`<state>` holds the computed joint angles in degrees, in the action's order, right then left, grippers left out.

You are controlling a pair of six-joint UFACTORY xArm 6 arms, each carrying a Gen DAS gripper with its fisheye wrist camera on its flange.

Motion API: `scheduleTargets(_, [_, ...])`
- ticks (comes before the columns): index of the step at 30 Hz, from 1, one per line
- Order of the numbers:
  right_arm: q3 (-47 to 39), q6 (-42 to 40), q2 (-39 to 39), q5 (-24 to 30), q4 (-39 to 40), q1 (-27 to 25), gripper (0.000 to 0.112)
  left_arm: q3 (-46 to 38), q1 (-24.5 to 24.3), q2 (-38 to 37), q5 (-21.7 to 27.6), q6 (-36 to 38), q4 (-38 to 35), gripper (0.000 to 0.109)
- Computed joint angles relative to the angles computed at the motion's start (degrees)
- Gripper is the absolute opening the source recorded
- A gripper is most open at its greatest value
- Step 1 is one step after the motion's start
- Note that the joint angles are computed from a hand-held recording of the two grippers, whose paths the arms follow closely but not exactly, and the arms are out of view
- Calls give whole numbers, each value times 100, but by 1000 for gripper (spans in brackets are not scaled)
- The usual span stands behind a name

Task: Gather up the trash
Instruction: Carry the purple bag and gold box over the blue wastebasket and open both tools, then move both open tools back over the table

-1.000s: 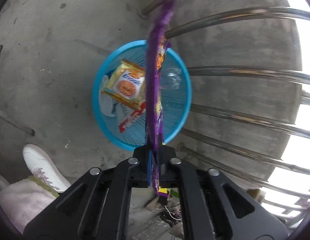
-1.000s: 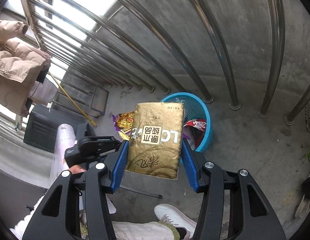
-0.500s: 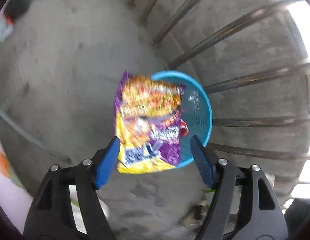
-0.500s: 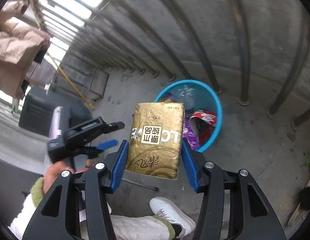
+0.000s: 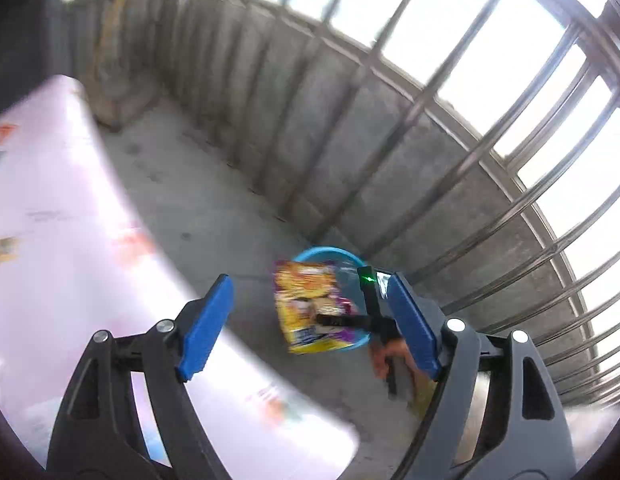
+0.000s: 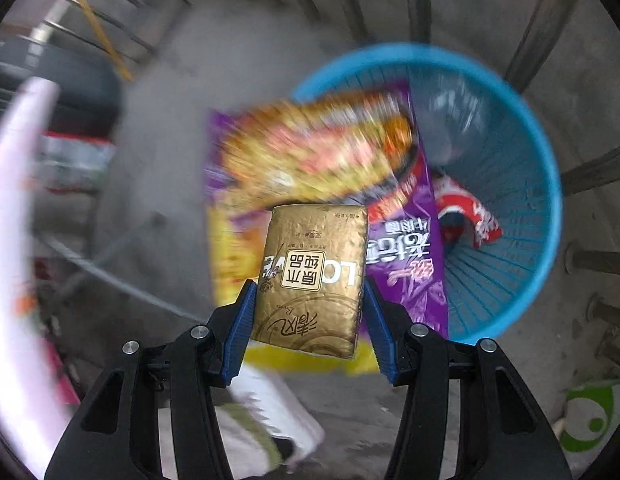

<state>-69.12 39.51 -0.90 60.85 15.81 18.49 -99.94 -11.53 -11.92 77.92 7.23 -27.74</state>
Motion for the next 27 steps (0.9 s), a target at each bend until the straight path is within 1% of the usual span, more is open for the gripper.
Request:
scheduleTargets(1, [-70, -71, 190, 98, 36, -30, 51, 154, 203, -228, 58, 54, 67, 75])
scheduleTargets(3, [-215, -168, 557, 252, 36, -84, 51, 561, 953, -825, 228, 260, 218, 75])
scheduleTargets(4, [-318, -148, 714, 377, -59, -91, 51, 751, 1243, -1051, 271, 305, 305, 75])
scheduleTargets(6, [-483, -153, 985, 553, -104, -138, 51, 1073, 1970, -1468, 431, 400, 650, 75])
scheduleTargets(7, [-575, -124, 1149, 650, -131, -178, 51, 1139, 2228, -1569, 499, 423, 744, 75])
scheduleTargets(8, [-621, -95, 1237, 681, -142, -205, 51, 1261, 2614, -1720, 617, 466, 812, 75])
scheduleTargets(10, [-715, -23, 1410, 764, -185, -241, 51, 1381, 3237, -1857, 812, 542, 771, 75])
scheduleTargets(12, [-921, 67, 1653, 1013, -354, -220, 51, 1480, 3743, -1921, 966, 574, 680, 75])
scheduleTargets(13, [-982, 85, 1709, 1054, -397, -201, 51, 1533, 3938, -1957, 1017, 564, 679, 75])
scheduleTargets(14, [-992, 75, 1714, 1037, -421, -181, 51, 1630, 4000, -2021, 997, 532, 676, 75])
scheduleTargets(16, [-1030, -58, 1660, 1032, -523, -108, 51, 1648, 4285, -2011, 1065, 618, 529, 75])
scheduleTargets(17, [-1047, -90, 1614, 1057, -592, -61, 53, 1666, 4370, -2019, 1056, 673, 445, 75])
scheduleTargets(18, [-1091, -144, 1559, 1093, -684, -26, 58, 1673, 4417, -2036, 1048, 714, 411, 75])
scheduleTargets(19, [-953, -190, 1345, 1025, -770, 36, 62, 1703, 4469, -2053, 989, 785, 375, 75])
scheduleTargets(20, [-845, -195, 1144, 965, -836, 74, 67, 1727, 4538, -2062, 929, 867, 324, 75])
scheduleTargets(21, [-749, -140, 895, 913, -933, 119, 70, 1820, 4590, -2139, 897, 912, 286, 75])
scheduleTargets(24, [-412, -5, 180, 686, -947, 196, 74, 1975, 4878, -2203, 926, 1088, 0, 75])
scheduleTargets(27, [-168, 288, -588, 547, -1099, 283, 74, 2087, 5119, -2251, 988, 1238, -186, 77])
